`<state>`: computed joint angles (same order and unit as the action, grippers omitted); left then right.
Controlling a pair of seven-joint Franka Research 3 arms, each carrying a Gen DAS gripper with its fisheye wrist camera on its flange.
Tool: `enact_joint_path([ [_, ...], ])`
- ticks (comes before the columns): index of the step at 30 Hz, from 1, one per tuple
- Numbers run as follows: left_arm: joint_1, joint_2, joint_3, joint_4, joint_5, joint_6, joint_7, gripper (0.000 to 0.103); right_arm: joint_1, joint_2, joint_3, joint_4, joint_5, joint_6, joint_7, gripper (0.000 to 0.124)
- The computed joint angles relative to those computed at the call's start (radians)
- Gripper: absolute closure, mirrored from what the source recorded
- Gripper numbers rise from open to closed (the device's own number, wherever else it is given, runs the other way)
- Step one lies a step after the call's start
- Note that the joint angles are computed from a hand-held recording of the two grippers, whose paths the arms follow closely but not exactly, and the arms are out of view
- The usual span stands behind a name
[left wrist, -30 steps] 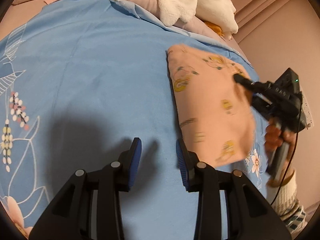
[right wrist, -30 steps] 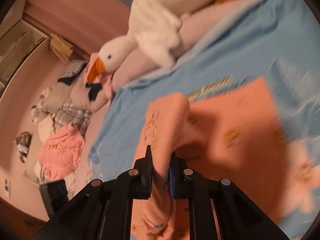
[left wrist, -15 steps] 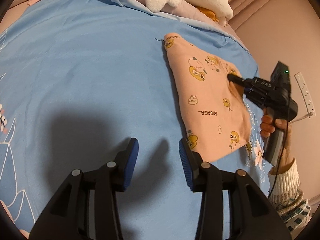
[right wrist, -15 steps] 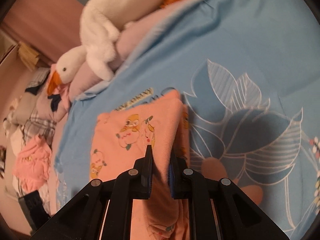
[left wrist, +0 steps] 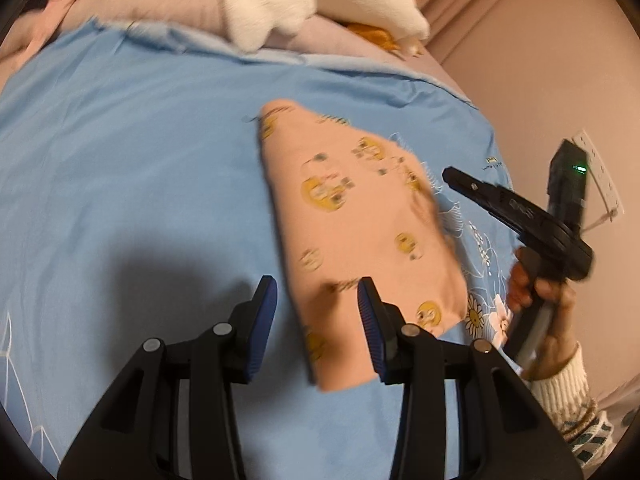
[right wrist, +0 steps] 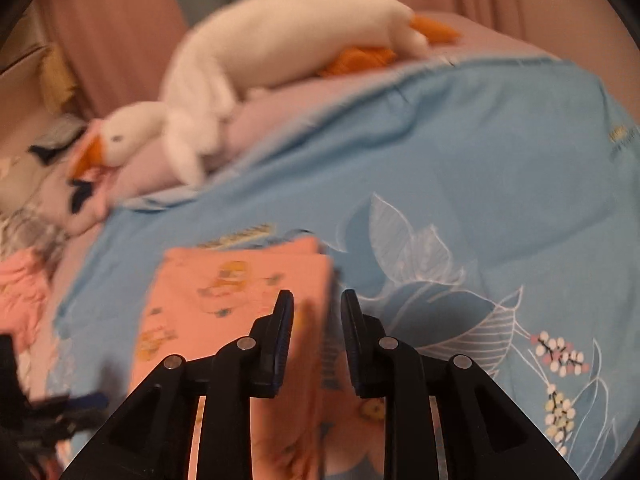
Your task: Fold small clothes
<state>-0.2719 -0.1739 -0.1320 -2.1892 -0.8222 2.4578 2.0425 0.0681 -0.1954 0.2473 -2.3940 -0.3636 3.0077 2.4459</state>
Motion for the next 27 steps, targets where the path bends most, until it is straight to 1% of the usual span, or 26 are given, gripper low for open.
enact_joint_path([
  [1, -0.005, 0.007, -0.008, 0.008, 0.006, 0.015, 0.006, 0.064, 0.059, -0.01, -0.04, -0.013, 0.062, 0.013, -0.085, 0.1],
  [2, -0.009, 0.013, -0.013, 0.014, 0.011, 0.022, 0.009, 0.064, 0.102, -0.019, -0.061, -0.02, 0.105, 0.006, -0.159, 0.1],
  [3, -0.013, 0.022, -0.023, 0.021, 0.028, 0.036, 0.004, 0.064, 0.117, -0.024, -0.059, -0.023, 0.125, -0.002, -0.198, 0.1],
  [5, -0.023, 0.037, -0.041, 0.029, 0.067, 0.061, 0.0, 0.072, 0.165, -0.023, -0.067, -0.031, 0.186, -0.013, -0.289, 0.1],
  [6, -0.026, 0.041, -0.049, 0.027, 0.094, 0.079, -0.006, 0.082, 0.182, -0.026, -0.071, -0.037, 0.216, -0.024, -0.326, 0.1],
  [7, -0.029, 0.045, -0.06, 0.024, 0.135, 0.1, -0.02, 0.085, 0.196, -0.027, -0.071, -0.041, 0.243, -0.035, -0.354, 0.1],
  [8, -0.033, 0.05, -0.071, 0.018, 0.183, 0.127, -0.038, 0.085, 0.201, -0.027, -0.066, -0.046, 0.258, -0.041, -0.373, 0.1],
  [10, -0.039, 0.063, -0.085, 0.007, 0.275, 0.17, -0.085, 0.085, 0.164, -0.027, -0.021, -0.053, 0.212, -0.073, -0.342, 0.1],
  [11, -0.041, 0.074, -0.088, 0.007, 0.312, 0.177, -0.106, 0.085, 0.165, -0.025, -0.021, -0.057, 0.214, -0.082, -0.344, 0.1],
  [13, -0.045, 0.087, -0.085, 0.006, 0.337, 0.185, -0.114, 0.085, 0.189, -0.005, -0.048, -0.056, 0.261, -0.097, -0.379, 0.1],
  [15, -0.047, 0.086, -0.083, -0.002, 0.346, 0.199, -0.11, 0.085, 0.178, -0.004, -0.035, -0.062, 0.236, -0.087, -0.363, 0.1],
  [17, -0.049, 0.079, -0.08, -0.008, 0.356, 0.2, -0.108, 0.085, 0.179, -0.009, -0.035, -0.06, 0.23, -0.097, -0.363, 0.1],
  [20, -0.053, 0.07, -0.078, -0.016, 0.369, 0.201, -0.114, 0.085, 0.208, -0.029, -0.058, -0.076, 0.289, -0.092, -0.392, 0.1],
  [22, -0.057, 0.061, -0.077, -0.027, 0.378, 0.203, -0.114, 0.085, 0.231, -0.055, -0.069, -0.109, 0.345, -0.068, -0.413, 0.1],
  [24, -0.062, 0.051, -0.076, -0.039, 0.39, 0.202, -0.118, 0.085, 0.23, -0.065, -0.058, -0.124, 0.364, -0.056, -0.419, 0.1],
  [27, -0.068, 0.044, -0.071, -0.048, 0.398, 0.192, -0.125, 0.085, 0.226, -0.076, -0.047, -0.144, 0.383, -0.06, -0.431, 0.1],
])
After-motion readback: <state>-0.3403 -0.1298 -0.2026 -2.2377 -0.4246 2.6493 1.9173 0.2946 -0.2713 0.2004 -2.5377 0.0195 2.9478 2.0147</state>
